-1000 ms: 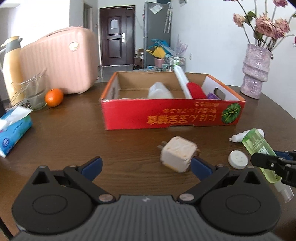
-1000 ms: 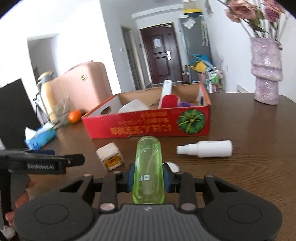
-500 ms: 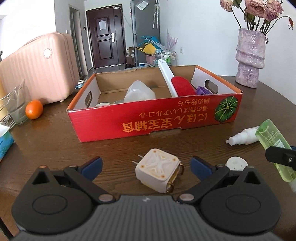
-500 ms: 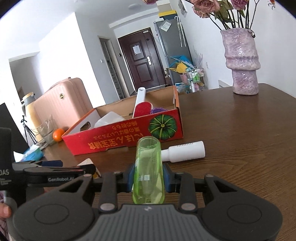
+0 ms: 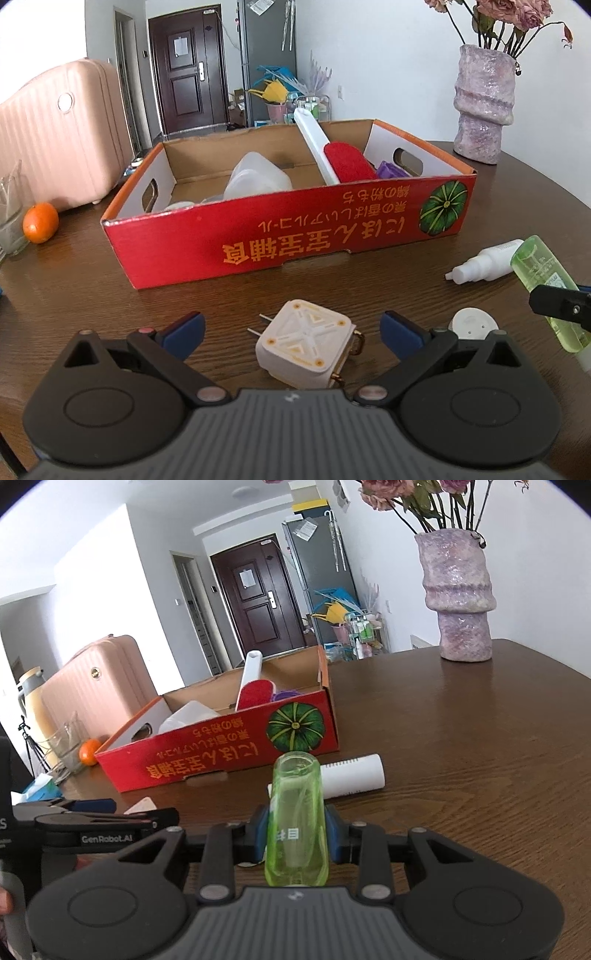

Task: Organize rigid objects
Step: 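Grasp the cream plug adapter with the left tool while the right tool holds the green bottle, then lift the plug adapter and green bottle and carry both over the box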

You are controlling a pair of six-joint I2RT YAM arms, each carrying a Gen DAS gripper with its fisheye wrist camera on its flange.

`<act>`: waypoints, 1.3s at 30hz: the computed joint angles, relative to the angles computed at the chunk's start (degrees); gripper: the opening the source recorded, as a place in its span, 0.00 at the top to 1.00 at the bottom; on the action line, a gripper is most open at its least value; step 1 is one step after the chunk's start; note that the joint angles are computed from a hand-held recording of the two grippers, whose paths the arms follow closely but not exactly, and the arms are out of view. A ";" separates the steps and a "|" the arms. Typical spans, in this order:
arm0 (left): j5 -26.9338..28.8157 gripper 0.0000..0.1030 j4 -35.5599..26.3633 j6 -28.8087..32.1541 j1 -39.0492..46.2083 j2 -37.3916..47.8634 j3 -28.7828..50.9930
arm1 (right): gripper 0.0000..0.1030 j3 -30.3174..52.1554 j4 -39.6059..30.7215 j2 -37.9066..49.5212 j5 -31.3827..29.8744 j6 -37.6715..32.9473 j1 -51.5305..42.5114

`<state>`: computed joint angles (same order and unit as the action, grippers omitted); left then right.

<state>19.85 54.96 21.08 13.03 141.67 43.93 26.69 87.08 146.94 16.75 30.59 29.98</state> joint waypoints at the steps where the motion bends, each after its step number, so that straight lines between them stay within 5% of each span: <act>1: 0.21 0.01 -0.82 0.06 0.07 0.03 0.36 | 0.70 0.11 -0.07 0.09 -0.13 0.03 -0.09; 8: -0.70 0.05 0.07 1.11 -0.55 0.72 0.16 | 0.70 -0.02 0.31 0.29 -0.34 0.08 -0.21; 13: -0.36 0.26 -1.90 1.58 -0.62 0.94 1.10 | 0.70 -0.11 0.05 0.02 -0.18 -0.05 -0.05; 19: 0.04 0.32 -1.43 2.18 -0.67 1.15 0.81 | 0.70 0.34 -0.68 0.09 -0.32 0.10 -0.17; 26: 1.07 0.33 -1.66 2.04 0.09 0.47 -0.17 | 0.70 0.56 -1.29 0.02 -0.21 0.21 -0.22; 39: 3.09 0.33 7.79 1.34 2.60 -0.77 -8.50 | 0.70 0.45 -0.87 0.23 0.20 0.19 -0.09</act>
<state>22.94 62.75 22.42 15.63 140.90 35.42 27.14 86.21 147.16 16.94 30.78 29.89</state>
